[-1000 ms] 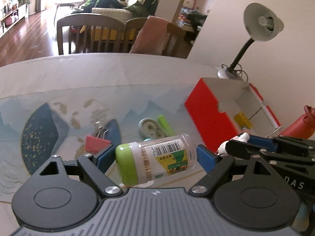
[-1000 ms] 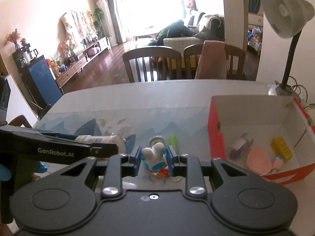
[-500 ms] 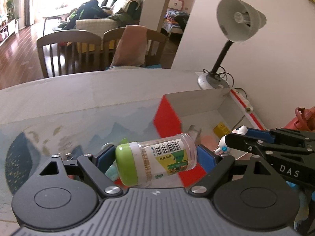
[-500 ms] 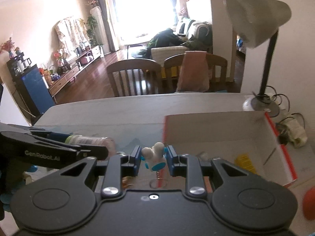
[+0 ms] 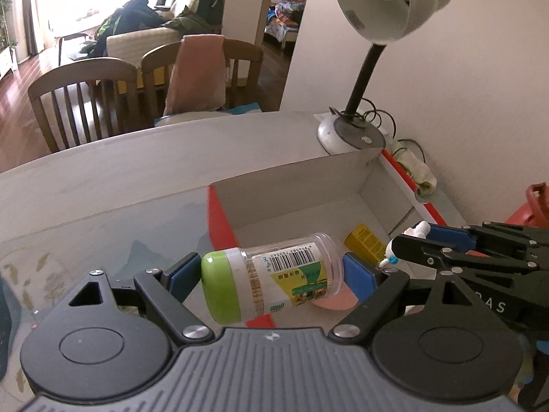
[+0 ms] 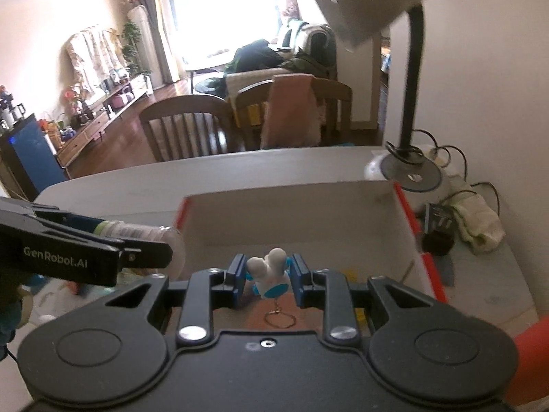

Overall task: Organize rigid objects
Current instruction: 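Carry the bottle and white toy over the red shoebox with both grippers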

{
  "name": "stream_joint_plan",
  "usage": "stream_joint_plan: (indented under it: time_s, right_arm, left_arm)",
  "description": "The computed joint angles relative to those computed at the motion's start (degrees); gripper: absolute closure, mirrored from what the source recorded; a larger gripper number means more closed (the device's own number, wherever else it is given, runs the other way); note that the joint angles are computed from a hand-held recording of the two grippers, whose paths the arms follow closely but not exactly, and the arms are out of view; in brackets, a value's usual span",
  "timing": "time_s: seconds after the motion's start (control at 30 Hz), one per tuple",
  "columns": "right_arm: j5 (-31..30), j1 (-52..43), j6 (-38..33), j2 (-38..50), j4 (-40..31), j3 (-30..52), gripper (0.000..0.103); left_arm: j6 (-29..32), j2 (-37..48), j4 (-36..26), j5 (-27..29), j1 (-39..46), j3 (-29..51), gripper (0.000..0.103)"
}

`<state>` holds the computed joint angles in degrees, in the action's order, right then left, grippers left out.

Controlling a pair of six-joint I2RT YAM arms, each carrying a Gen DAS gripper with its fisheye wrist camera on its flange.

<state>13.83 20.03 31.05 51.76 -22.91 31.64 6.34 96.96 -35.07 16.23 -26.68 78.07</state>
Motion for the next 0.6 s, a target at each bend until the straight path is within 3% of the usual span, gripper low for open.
stream_joint_plan:
  time_s: [0.33,0.6]
  right_arm:
    - [-7.46,-11.58,-5.56,1.37,6.56,-6.98,0.077]
    - [-11.15,-13.87,-7.87,6.66,12.66,-9.68,0.077]
  left_arm:
    - [-4.44,13.03,1.31,-7.02,-8.56,10.55,0.014]
    - [-7.23,25.84,-3.2,-8.4,-12.91,23.33,0.014]
